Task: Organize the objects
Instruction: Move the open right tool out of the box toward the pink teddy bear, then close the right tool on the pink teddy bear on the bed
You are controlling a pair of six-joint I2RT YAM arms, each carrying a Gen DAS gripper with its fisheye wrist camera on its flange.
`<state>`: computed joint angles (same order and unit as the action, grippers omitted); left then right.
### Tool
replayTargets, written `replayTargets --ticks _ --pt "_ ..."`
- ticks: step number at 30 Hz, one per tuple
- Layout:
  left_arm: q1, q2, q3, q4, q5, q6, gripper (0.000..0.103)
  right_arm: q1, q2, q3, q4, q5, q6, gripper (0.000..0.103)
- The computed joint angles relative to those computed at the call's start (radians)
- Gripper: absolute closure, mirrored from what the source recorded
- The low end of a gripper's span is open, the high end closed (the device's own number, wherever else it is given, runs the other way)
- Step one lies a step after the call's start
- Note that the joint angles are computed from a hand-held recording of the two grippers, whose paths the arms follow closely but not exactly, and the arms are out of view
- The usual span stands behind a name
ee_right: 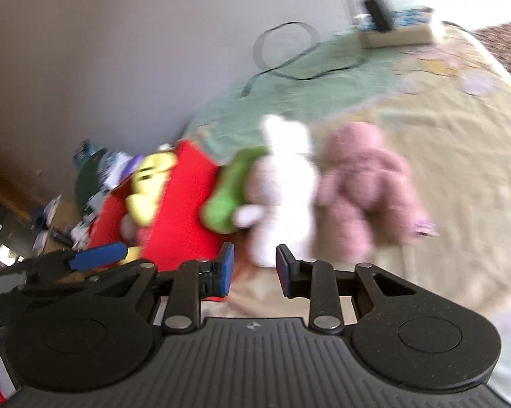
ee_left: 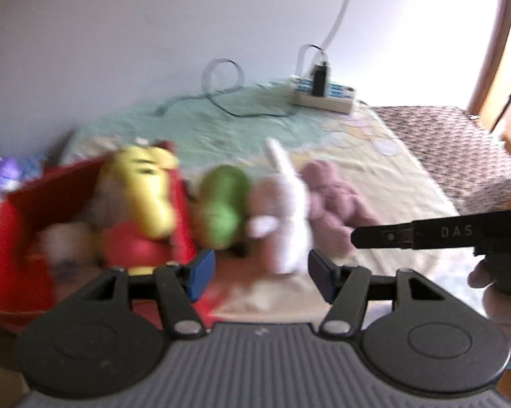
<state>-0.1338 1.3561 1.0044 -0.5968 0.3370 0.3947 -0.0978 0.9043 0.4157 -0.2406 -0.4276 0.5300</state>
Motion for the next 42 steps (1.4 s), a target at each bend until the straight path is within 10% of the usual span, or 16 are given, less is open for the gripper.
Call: replayTargets --ticks 11,32,42 --pt "-0.223 0.263 0.057 0.09 0.059 -0.17 0.043 -0.314 0.142 -0.024 0.006 -0.058 -0.226 0.072" --pt "-0.318 0.615 0.294 0.067 -0.083 -0.271 0.061 -0.316 0.675 0.167 0.219 -0.169 -0.257 0.066" --pt "-0.314 0.534 0.222 0.028 -0.049 -0.188 0.063 -0.327 0.506 0.108 0.064 -0.198 -0.349 0.074"
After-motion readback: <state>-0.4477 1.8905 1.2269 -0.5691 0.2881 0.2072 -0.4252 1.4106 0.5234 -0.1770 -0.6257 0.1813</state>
